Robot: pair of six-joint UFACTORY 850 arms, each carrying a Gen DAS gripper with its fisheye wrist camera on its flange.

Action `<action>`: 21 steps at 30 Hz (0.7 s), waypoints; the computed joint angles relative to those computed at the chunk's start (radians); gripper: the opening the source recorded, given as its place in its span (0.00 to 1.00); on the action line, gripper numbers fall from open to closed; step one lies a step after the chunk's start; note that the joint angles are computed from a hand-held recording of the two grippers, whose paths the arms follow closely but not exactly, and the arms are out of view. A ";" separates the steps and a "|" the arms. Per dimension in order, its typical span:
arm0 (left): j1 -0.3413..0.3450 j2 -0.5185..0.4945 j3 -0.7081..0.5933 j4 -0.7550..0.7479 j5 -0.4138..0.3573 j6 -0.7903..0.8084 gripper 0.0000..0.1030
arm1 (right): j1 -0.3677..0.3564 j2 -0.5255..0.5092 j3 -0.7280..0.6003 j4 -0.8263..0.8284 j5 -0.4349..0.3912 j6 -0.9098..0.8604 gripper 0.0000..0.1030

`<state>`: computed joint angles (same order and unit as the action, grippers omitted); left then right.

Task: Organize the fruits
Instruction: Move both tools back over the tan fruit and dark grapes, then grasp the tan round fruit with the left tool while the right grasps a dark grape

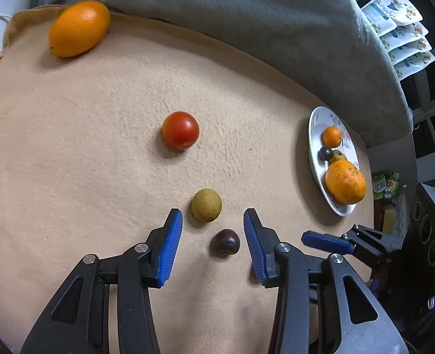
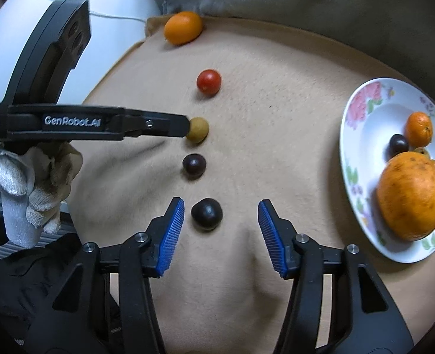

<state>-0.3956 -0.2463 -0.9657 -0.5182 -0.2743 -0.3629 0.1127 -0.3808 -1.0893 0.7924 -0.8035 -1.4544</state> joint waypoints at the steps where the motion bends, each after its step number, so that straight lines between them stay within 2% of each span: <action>1: 0.001 -0.003 -0.001 -0.009 -0.003 0.012 0.39 | 0.004 0.000 0.003 -0.003 0.005 0.000 0.54; 9: 0.001 -0.029 -0.015 -0.048 -0.013 0.071 0.36 | 0.019 -0.004 0.019 -0.021 0.026 0.016 0.50; 13: 0.000 -0.040 -0.024 -0.033 -0.017 0.059 0.36 | 0.037 -0.010 0.019 -0.031 0.040 0.029 0.42; 18: -0.004 -0.051 -0.037 0.009 -0.022 0.026 0.34 | 0.045 -0.010 0.026 -0.031 0.057 0.029 0.41; 21: -0.003 -0.056 -0.041 0.036 -0.021 -0.002 0.29 | 0.049 -0.009 0.028 -0.031 0.063 0.032 0.37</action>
<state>-0.3989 -0.3018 -1.0069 -0.4817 -0.2950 -0.3651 0.1619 -0.3898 -1.0612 0.7610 -0.7400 -1.4228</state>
